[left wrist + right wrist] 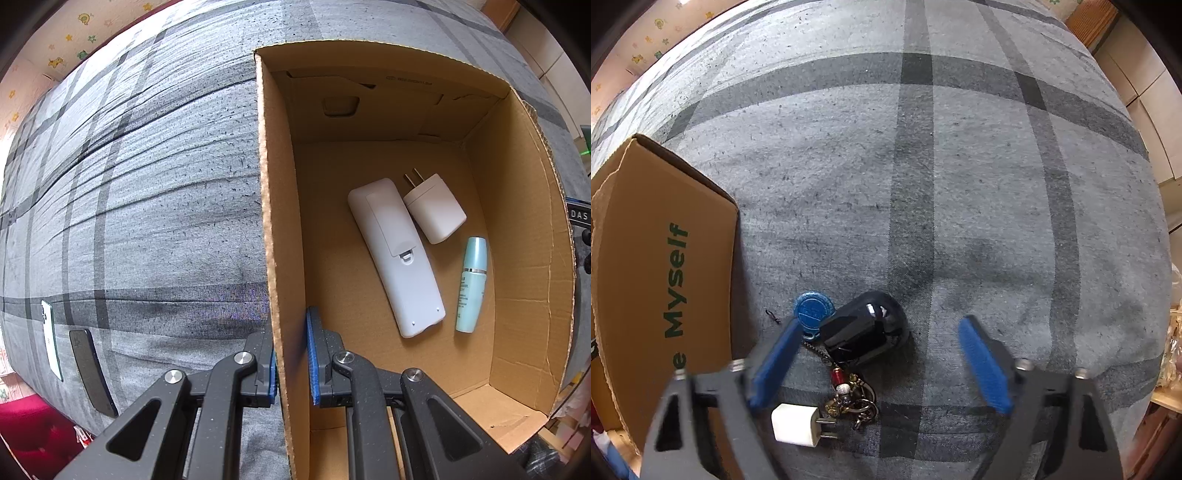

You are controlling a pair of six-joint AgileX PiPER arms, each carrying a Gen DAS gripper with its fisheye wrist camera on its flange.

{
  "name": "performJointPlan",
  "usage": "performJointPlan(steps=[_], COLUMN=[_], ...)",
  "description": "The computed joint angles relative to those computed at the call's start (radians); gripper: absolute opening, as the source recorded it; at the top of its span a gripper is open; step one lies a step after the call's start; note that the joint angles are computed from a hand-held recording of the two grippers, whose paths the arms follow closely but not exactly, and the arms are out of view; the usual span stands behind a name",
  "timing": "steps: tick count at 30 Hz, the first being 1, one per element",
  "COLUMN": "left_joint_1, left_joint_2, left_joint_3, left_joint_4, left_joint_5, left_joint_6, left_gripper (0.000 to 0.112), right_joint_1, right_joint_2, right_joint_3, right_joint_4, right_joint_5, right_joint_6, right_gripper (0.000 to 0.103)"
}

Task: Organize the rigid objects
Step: 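Move the right gripper out of the box to the black key fob, then grasp the black key fob with the right gripper, then lift the key fob and carry it over the box with the right gripper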

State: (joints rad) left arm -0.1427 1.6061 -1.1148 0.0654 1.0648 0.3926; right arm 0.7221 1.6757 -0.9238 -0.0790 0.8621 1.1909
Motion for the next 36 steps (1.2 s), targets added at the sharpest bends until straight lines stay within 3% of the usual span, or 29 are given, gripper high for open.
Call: performJointPlan(steps=[1,13,36], left_joint_1=[0.0,-0.002,0.001], left_joint_2=[-0.001,-0.004,-0.006], left_joint_3=[0.0,0.0,0.007], left_joint_4=[0.0,0.0,-0.006], left_joint_5=[0.0,0.003,-0.009], left_joint_6=[0.0,0.0,0.017], left_gripper=[0.013,0.013,0.013], right_joint_1=[-0.009,0.029,0.151], right_joint_2=[0.001,0.013,-0.012], right_joint_3=[0.001,-0.047,-0.317], right_joint_4=[0.019,0.02,-0.055], right_joint_5=[-0.006,0.051,0.349], right_joint_6=[-0.017,-0.005,0.084], right_gripper=[0.052,0.053,0.053])
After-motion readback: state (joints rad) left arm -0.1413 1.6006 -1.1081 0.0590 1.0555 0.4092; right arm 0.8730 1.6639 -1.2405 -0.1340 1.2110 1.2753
